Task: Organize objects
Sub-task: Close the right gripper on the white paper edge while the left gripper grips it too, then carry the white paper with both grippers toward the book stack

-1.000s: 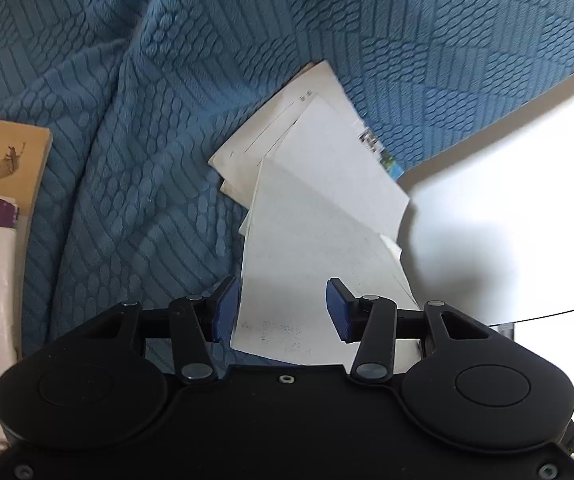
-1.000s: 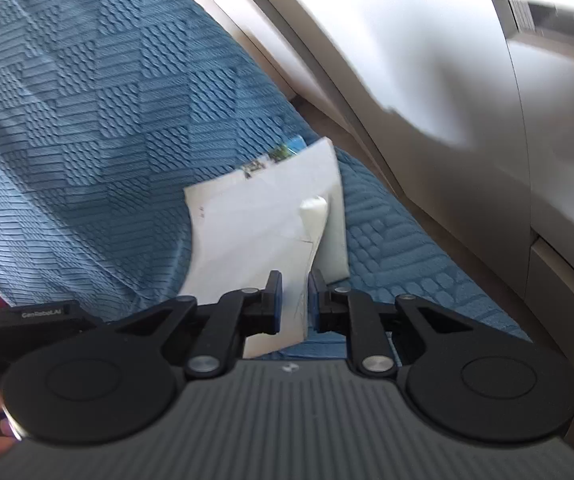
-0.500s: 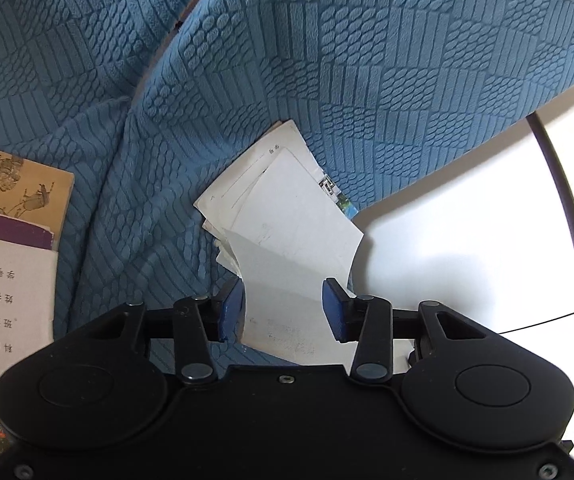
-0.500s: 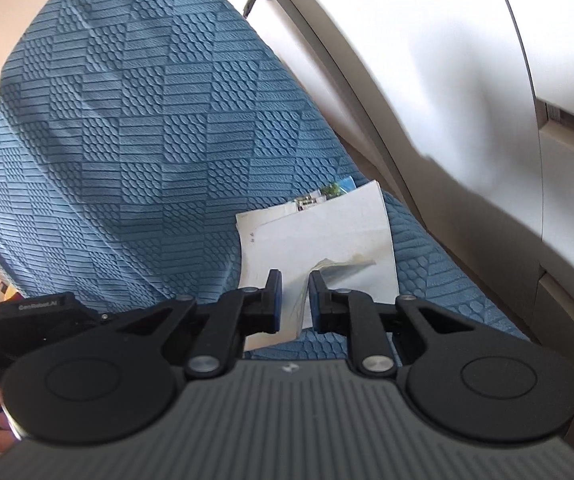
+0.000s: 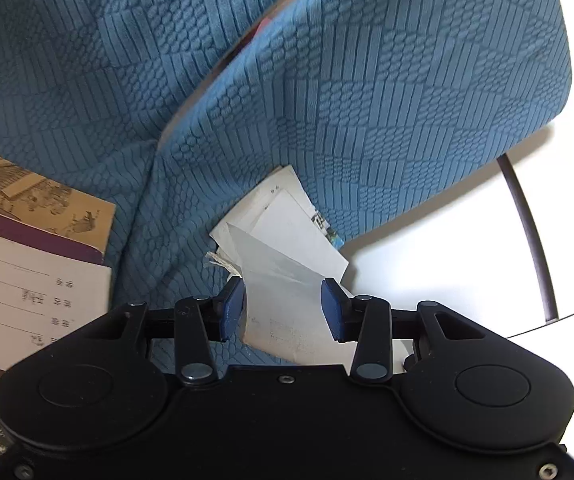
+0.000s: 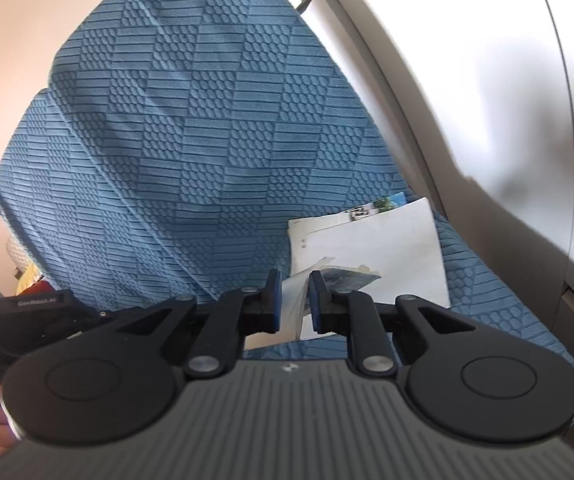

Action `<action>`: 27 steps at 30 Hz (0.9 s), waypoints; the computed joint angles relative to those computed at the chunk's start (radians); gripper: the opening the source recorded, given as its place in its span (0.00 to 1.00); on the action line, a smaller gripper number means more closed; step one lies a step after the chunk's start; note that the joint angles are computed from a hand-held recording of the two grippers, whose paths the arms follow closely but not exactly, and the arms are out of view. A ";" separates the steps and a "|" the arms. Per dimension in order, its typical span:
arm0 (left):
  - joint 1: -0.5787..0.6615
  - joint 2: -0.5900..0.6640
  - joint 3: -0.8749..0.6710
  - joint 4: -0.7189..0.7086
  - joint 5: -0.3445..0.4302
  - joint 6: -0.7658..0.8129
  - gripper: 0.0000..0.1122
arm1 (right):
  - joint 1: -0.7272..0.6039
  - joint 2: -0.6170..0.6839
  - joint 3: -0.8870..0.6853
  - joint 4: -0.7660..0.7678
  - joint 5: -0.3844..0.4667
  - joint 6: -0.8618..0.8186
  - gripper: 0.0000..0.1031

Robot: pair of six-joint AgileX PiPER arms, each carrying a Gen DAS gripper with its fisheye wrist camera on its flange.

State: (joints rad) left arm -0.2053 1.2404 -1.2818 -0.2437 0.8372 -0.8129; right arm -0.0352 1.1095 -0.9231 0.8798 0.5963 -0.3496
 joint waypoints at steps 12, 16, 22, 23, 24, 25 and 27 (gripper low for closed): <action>0.146 -0.147 0.030 -0.013 0.098 0.066 0.35 | 0.230 -0.019 -0.038 -0.201 -0.089 0.226 0.17; 0.269 -0.199 0.050 -0.098 0.150 0.161 0.35 | 0.324 -0.014 -0.049 -0.298 -0.126 0.338 0.17; 0.462 -0.271 0.064 -0.203 0.255 0.293 0.35 | 0.462 -0.003 -0.067 -0.473 -0.171 0.544 0.17; 0.504 -0.283 0.067 -0.229 0.275 0.322 0.35 | 0.482 -0.001 -0.071 -0.499 -0.176 0.571 0.17; 0.551 -0.298 0.074 -0.259 0.297 0.358 0.35 | 0.509 0.000 -0.073 -0.539 -0.185 0.611 0.17; 0.600 -0.312 0.081 -0.290 0.322 0.394 0.35 | 0.534 -0.001 -0.072 -0.582 -0.194 0.655 0.17; 0.711 -0.347 0.099 -0.351 0.380 0.468 0.35 | 0.579 0.001 -0.069 -0.660 -0.202 0.749 0.17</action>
